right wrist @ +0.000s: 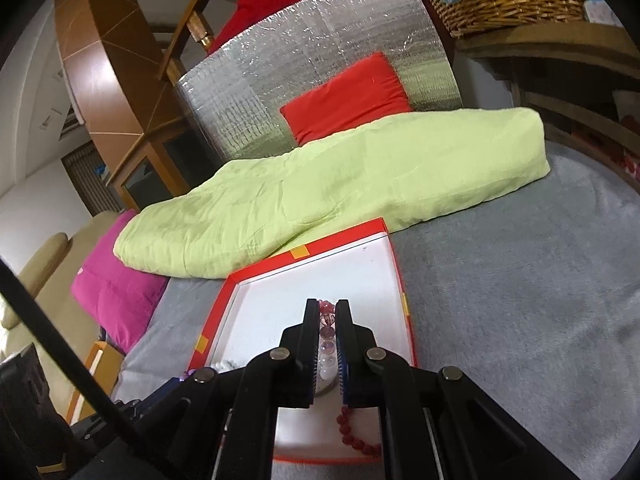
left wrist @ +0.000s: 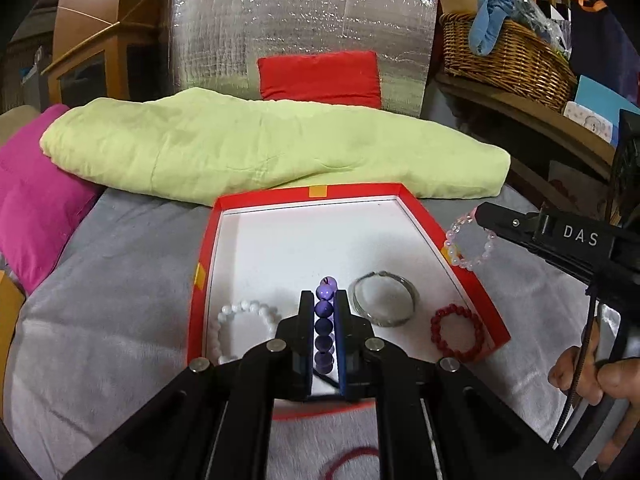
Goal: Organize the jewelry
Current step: 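Open the left gripper to drop the purple bracelet while the right releases the pink bracelet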
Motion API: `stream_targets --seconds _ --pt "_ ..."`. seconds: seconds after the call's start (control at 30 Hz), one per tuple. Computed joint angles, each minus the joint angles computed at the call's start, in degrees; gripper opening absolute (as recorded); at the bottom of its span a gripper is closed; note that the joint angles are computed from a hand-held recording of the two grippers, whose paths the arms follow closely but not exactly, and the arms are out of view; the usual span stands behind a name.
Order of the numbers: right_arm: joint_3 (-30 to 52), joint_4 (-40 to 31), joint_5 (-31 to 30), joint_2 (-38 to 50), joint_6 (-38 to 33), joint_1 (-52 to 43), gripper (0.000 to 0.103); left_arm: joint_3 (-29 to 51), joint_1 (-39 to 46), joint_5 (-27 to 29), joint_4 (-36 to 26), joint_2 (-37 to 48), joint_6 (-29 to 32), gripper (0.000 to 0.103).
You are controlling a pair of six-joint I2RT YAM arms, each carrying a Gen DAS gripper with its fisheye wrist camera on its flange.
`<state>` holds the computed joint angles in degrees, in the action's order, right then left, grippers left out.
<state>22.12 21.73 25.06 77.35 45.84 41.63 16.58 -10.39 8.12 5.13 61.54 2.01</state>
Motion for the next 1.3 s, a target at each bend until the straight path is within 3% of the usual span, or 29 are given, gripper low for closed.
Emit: stream_targets --seconds 0.23,0.43,0.9,1.23,1.3 --pt "4.5 2.4 -6.4 8.1 1.1 -6.5 0.009 8.8 3.0 4.7 2.1 14.4 -0.3 0.009" --pt "7.4 5.2 -11.6 15.1 4.2 -10.4 0.009 12.2 3.6 5.2 2.6 20.8 -0.6 0.009" --pt "10.8 4.8 -13.9 21.0 5.3 -12.8 0.009 14.6 0.4 2.9 2.5 26.5 0.8 0.009" --pt "11.9 1.5 -13.2 21.4 4.7 -12.3 0.012 14.9 -2.3 -0.8 0.5 26.1 1.3 0.009" --pt "12.1 0.1 -12.0 20.9 4.5 -11.5 0.012 14.6 -2.5 -1.4 -0.2 25.3 1.5 0.014"
